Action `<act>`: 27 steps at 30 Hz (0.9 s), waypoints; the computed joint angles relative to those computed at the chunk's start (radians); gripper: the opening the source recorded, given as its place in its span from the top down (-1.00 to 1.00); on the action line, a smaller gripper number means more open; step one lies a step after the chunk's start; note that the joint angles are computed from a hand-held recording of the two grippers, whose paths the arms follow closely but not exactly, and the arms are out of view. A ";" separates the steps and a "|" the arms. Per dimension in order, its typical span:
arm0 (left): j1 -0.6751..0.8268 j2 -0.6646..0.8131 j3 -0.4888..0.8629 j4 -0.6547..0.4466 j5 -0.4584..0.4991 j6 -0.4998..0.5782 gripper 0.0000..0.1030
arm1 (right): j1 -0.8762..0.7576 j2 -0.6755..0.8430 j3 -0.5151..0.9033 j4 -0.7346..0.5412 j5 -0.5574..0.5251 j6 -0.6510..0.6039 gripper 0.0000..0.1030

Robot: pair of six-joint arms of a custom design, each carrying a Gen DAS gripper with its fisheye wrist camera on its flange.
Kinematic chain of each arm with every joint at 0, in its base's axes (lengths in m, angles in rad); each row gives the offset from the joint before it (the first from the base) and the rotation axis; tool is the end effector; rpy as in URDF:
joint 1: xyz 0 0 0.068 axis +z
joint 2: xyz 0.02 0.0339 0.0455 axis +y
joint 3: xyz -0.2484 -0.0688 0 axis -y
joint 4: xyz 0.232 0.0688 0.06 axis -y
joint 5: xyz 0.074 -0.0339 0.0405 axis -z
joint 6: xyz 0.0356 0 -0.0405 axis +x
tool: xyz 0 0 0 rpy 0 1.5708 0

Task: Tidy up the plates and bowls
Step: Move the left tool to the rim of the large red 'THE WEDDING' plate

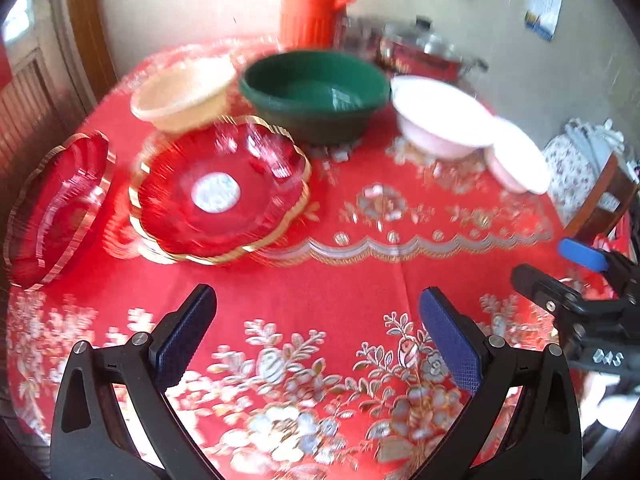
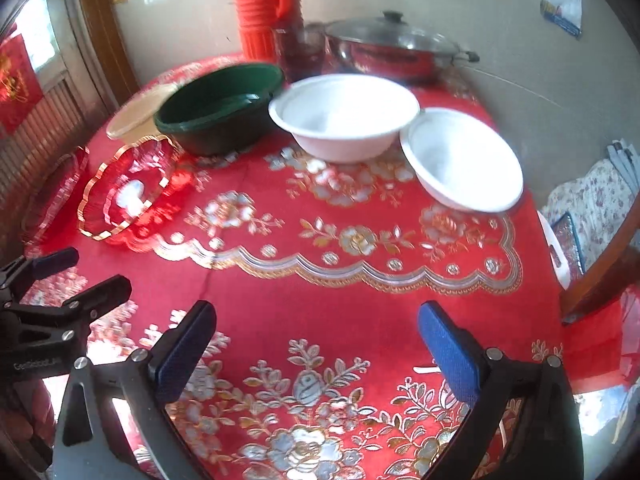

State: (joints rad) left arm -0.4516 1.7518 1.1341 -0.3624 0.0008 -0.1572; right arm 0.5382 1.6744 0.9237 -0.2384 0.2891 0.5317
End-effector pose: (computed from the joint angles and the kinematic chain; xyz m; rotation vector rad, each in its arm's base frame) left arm 0.3146 -0.1526 0.1814 0.3770 2.5405 -0.2352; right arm 0.2762 0.1531 0.1558 0.1007 2.4988 0.0684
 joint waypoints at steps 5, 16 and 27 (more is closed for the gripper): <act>0.112 -0.165 -0.061 -0.010 -0.013 0.053 -0.99 | 0.042 0.007 0.112 -0.043 -0.004 -0.016 -0.98; 0.401 -0.197 -0.099 0.016 0.023 0.124 -0.99 | 0.148 0.216 0.440 -0.106 -0.052 -0.073 -0.98; 0.597 -0.063 0.017 -0.026 0.093 0.138 -0.99 | 0.206 0.502 0.874 -0.238 -0.098 -0.147 -0.98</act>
State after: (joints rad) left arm 0.1458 1.6887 1.1513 -0.3888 0.0937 -0.0189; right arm 0.7443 2.1768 1.7975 -0.4766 0.1914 0.3844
